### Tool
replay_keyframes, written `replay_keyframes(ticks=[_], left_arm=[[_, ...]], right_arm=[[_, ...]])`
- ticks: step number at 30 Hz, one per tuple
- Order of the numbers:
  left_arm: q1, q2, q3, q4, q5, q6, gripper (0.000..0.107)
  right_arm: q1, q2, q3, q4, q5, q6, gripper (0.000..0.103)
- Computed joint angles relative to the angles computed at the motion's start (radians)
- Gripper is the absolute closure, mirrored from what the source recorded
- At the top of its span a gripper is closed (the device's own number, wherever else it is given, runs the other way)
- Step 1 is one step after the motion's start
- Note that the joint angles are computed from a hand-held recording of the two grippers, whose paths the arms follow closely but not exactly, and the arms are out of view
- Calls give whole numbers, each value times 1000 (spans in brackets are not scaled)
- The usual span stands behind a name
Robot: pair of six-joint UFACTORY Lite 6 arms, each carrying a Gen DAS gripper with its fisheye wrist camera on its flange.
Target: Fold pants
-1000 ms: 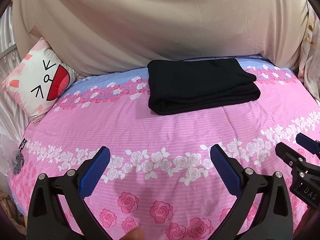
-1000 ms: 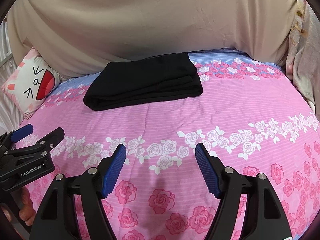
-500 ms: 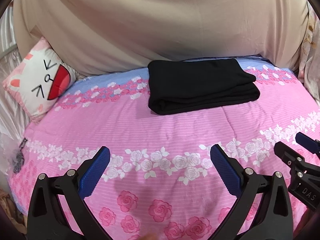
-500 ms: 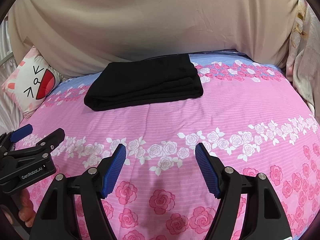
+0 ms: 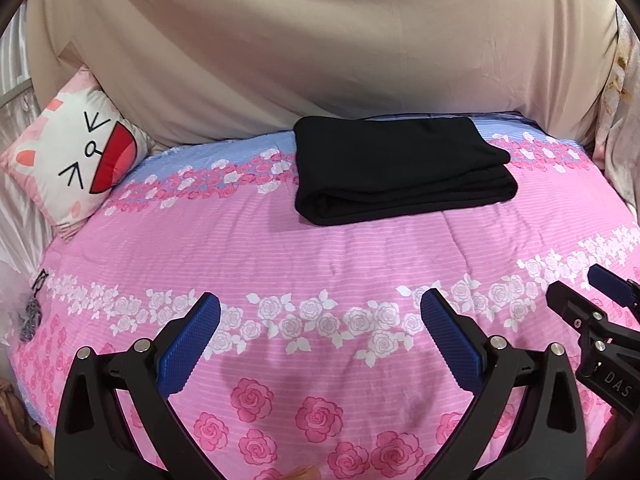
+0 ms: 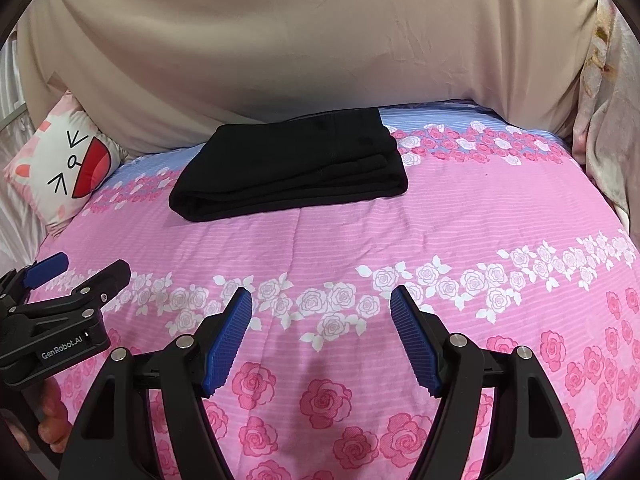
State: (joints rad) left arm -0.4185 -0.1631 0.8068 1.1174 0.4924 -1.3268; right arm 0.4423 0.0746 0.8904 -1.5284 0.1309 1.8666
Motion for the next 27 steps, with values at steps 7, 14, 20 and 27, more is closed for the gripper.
replay_keyframes(ticks=[7,14,20,27], left_arm=[[3,7,-3,12,-11,0,9],[7,17,0,1,-16,10,9],[9,25,-1,28,-17,-9,9],[32,39,7,-13,-45,34,9]], right_arm=[[1,3,-3,-41,0,41,33],[0,15,6,-18,0,22,33],[4,23,11,-17,6,23,33],[4,30,13,-26,5,33,33]])
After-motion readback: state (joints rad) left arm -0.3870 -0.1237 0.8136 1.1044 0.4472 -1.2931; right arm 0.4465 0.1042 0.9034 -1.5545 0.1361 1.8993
